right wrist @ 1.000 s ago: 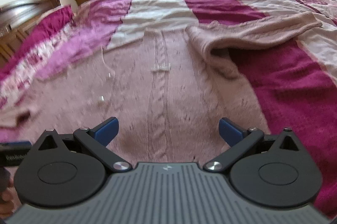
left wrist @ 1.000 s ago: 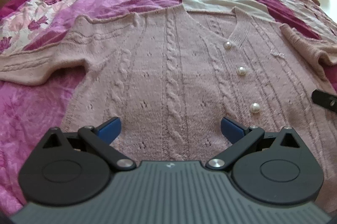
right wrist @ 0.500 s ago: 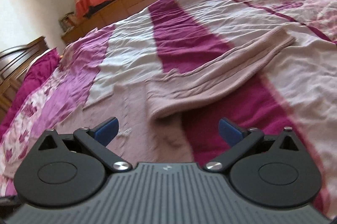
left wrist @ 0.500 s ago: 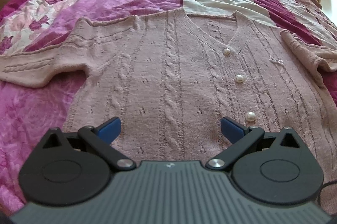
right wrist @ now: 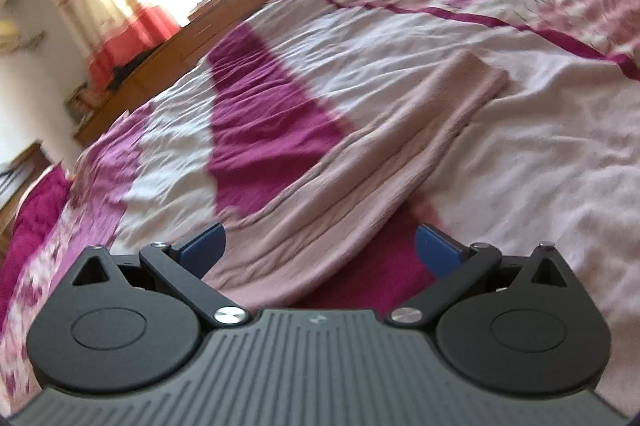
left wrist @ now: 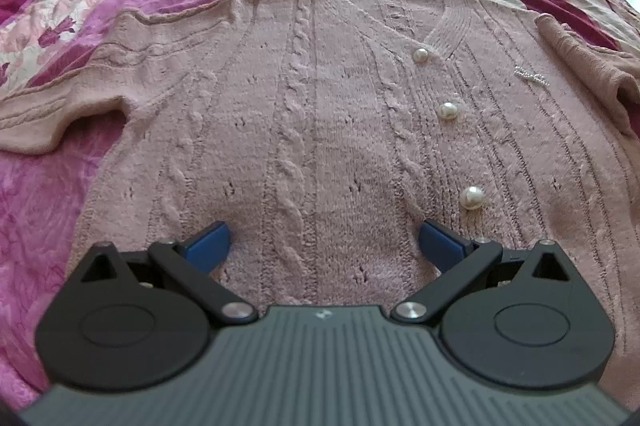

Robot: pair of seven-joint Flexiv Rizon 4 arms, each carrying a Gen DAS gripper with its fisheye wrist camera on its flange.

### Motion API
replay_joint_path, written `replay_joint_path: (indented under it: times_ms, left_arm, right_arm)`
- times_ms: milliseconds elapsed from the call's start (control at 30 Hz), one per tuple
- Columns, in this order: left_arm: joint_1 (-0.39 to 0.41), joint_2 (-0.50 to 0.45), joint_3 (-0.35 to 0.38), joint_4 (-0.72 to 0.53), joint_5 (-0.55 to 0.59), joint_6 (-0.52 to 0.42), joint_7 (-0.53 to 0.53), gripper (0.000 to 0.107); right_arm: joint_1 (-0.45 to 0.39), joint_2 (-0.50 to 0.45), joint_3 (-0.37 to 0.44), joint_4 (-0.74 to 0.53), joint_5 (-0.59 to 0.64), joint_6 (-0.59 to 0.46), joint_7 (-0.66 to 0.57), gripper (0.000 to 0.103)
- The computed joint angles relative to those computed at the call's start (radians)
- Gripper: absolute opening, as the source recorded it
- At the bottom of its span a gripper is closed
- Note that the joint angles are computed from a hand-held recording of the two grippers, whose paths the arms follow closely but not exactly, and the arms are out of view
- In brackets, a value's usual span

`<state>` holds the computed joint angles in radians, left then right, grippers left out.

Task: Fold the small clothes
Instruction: 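Move the right tool to the bunched sleeve and close on its cuff, then lift the sleeve with the right tool and carry it across the cardigan front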

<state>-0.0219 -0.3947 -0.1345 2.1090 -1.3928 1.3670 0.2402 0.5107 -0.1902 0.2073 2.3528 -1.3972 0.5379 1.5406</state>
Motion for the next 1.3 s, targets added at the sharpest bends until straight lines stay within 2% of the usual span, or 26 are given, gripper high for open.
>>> replay_joint_path:
  times_ms: [133,300,367,467,567,600,633,667,700,733,800,900,1300]
  left_arm:
    - [-0.014,-0.004,-0.006,-0.002,-0.055,0.025,0.052,0.103]
    - [-0.033,-0.008,0.009,-0.007,-0.07,0.029,0.066,0.103]
    - [-0.037,-0.009,0.009,-0.007,-0.078,0.034,0.072,0.103]
    - [-0.046,-0.01,0.009,-0.01,-0.111,0.043,0.101,0.103]
    - [-0.062,-0.013,0.017,-0.014,-0.145,0.048,0.127,0.103]
    - [-0.066,-0.014,0.021,-0.015,-0.147,0.047,0.129,0.103]
    - [-0.069,-0.014,0.024,-0.016,-0.146,0.045,0.127,0.103]
    - [-0.07,-0.014,0.028,-0.016,-0.14,0.042,0.122,0.103]
    - [-0.07,-0.014,0.031,-0.015,-0.135,0.038,0.118,0.103]
    - [-0.069,-0.015,0.031,-0.016,-0.132,0.036,0.116,0.103]
    - [-0.068,-0.015,0.031,-0.017,-0.133,0.034,0.117,0.103]
    - [-0.069,-0.016,0.03,-0.019,-0.144,0.033,0.127,0.103]
    - [-0.078,-0.015,0.041,-0.02,-0.167,0.021,0.145,0.103]
  right_arm:
    - [-0.045,-0.007,-0.032,0.041,-0.086,0.033,0.115,0.103]
    - [-0.088,-0.018,-0.052,0.048,-0.172,0.023,0.156,0.103]
    - [-0.1,-0.023,-0.053,0.044,-0.18,0.013,0.174,0.1]
    - [-0.116,-0.032,-0.058,0.036,-0.181,0.011,0.18,0.089]
    - [-0.137,-0.038,-0.066,0.028,-0.185,0.034,0.172,0.073]
    - [-0.142,-0.041,-0.067,0.025,-0.184,0.041,0.167,0.064]
    - [-0.145,-0.04,-0.066,0.024,-0.179,0.047,0.161,0.048]
    - [-0.15,-0.039,-0.067,0.024,-0.181,0.061,0.162,0.039]
    - [-0.156,-0.035,-0.068,0.028,-0.189,0.072,0.173,0.025]
    - [-0.153,-0.028,-0.062,0.036,-0.19,0.062,0.191,0.016]
    - [-0.146,-0.015,-0.054,0.048,-0.193,0.039,0.21,0.015]
    - [-0.124,0.009,-0.035,0.057,-0.154,-0.011,0.162,0.014]
    - [-0.004,0.169,0.079,0.083,0.079,-0.322,0.033,0.013]
